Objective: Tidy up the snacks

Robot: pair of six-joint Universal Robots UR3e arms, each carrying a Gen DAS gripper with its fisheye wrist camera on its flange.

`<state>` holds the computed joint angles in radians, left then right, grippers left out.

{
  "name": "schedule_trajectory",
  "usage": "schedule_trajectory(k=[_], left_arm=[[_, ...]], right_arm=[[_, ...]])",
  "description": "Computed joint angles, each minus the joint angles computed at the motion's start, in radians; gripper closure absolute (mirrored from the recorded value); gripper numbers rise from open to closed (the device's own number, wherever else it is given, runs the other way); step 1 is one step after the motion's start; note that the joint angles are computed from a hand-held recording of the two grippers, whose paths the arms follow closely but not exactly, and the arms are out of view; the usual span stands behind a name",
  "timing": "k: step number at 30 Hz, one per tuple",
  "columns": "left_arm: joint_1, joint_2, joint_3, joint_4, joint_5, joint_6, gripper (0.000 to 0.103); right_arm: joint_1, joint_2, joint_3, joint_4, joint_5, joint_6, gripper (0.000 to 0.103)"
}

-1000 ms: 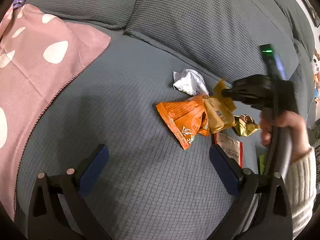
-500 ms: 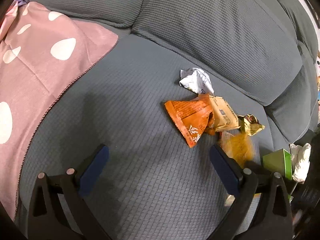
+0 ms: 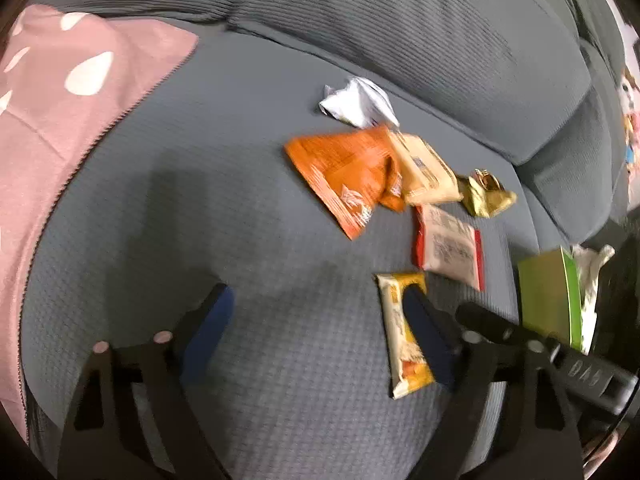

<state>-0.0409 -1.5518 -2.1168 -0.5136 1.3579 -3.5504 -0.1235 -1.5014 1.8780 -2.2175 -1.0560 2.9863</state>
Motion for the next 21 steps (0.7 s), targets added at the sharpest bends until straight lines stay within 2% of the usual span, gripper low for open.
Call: schedule_trajectory(k=[2, 4, 6, 9, 15, 18, 21], left_arm=[[-0.022, -0.021, 0.014, -0.003, -0.013, 0.021, 0.035], [-0.039, -0.041, 0.029, -0.012, -0.035, 0.035, 0.048], [-0.048, -0.061, 0.043, -0.029, -0.067, 0.058, 0.055], [-0.057, -0.084, 0.055, -0.039, -0.106, 0.074, 0.062], [-0.103, -0.133, 0.084, -0.02, -0.07, 0.074, 0.072], [-0.096, -0.147, 0.075, 0.007, -0.109, 0.079, 0.081], [-0.12, -0.172, 0.089, 0.037, -0.097, 0.079, 0.084]], right_arm=[[-0.02, -0.005, 0.007, 0.008, 0.026, -0.029, 0.051], [-0.022, 0.004, 0.002, 0.021, 0.054, -0.054, 0.051], [0.006, 0.034, -0.013, 0.015, 0.066, -0.045, 0.051], [0.059, 0.075, -0.029, -0.017, 0.043, -0.024, 0.051], [0.067, 0.121, -0.041, -0.014, 0.038, 0.007, 0.051], [0.072, 0.124, -0.034, -0.035, 0.043, 0.004, 0.051], [0.069, 0.126, -0.026, -0.042, 0.052, 0.002, 0.052]])
